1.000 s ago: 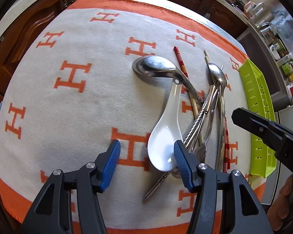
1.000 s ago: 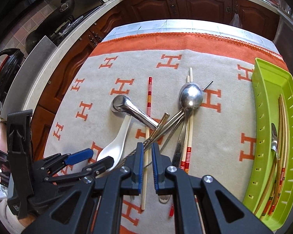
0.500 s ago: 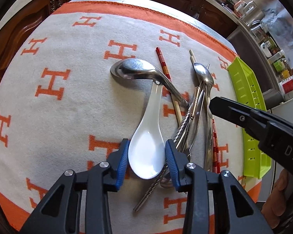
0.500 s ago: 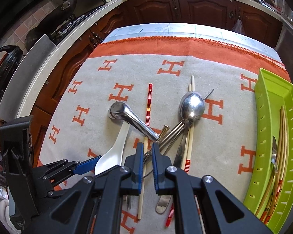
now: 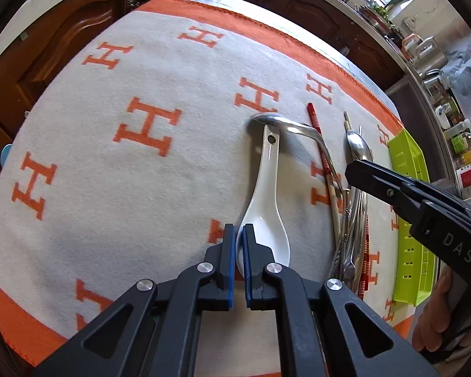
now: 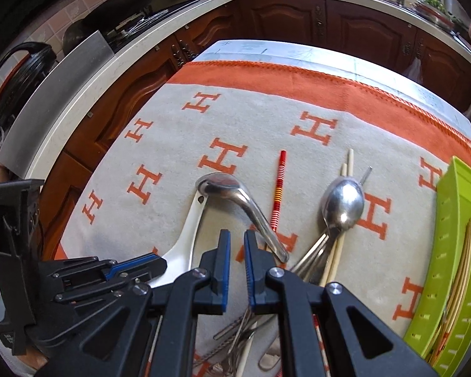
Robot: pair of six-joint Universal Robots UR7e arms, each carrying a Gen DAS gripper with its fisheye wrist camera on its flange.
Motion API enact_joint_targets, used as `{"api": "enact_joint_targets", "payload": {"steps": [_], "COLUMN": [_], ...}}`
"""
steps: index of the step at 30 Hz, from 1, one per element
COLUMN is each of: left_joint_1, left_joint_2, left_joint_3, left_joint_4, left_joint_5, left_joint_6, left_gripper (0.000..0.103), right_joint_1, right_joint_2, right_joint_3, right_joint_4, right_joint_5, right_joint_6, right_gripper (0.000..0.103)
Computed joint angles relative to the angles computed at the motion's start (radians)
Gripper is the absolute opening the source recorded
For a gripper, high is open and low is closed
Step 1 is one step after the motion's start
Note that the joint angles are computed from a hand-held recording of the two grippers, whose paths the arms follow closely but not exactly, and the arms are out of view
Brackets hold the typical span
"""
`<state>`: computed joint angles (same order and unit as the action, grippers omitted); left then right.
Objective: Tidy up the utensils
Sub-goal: 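Grasp the white ceramic spoon with the left tool while the right tool grasps a silver serving spoon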
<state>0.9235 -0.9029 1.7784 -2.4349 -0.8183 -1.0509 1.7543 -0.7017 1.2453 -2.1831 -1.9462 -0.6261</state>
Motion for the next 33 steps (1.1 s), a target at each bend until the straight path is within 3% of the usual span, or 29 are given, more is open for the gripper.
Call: {"api": "enact_joint_targets", "payload": {"steps": [2,4,15,16,17,19,25,29,33], "left_joint_1": [-0.002,-0.001,0.01,0.01,0.01,0.009,0.012,0.022,0.023], "left_joint_2": [-0.008,-0.016,-0.052,-0.054,-0.057,-0.058,-0.069,-0.075,-0.072], "left_joint_3": [0.009,0.017,0.062,0.065,0.068,0.069,0.079,0.089,0.085], "left_joint_4": [0.005,0.005,-0.007,-0.009,-0.01,-0.008,-0.021,-0.063,-0.074], "left_joint_5": [0.014,0.019,0.019,0.018,0.018,0.017,0.0,-0.026,-0.035], "left_joint_6": [-0.01,-0.019,-0.045,-0.045,-0.044,-0.046,-0.051,-0.042,-0.031], "left_gripper": [0.002,0.002,0.004,0.004,0.004,0.004,0.005,0.011,0.019], "right_joint_1": [0.004,0.009,0.035,0.036,0.035,0.035,0.008,-0.005,-0.011], "right_joint_2": [0.011,0.023,0.118,0.121,0.121,0.126,0.12,0.098,0.067], "right_joint_3": [0.005,0.017,0.078,0.076,0.068,0.045,-0.09,-0.095,-0.056], "right_joint_4": [-0.041,-0.104,-0.414,-0.416,-0.392,-0.347,0.004,0.082,0.082], "right_joint_5": [-0.015,-0.038,-0.183,-0.188,-0.179,-0.182,-0.085,-0.044,-0.034], "right_joint_6": [-0.033,-0.084,-0.438,-0.438,-0.419,-0.368,-0.035,0.059,0.085], "right_gripper": [0.033,0.038,0.038,0.028,0.012,0.006,0.005,0.005,0.005]}}
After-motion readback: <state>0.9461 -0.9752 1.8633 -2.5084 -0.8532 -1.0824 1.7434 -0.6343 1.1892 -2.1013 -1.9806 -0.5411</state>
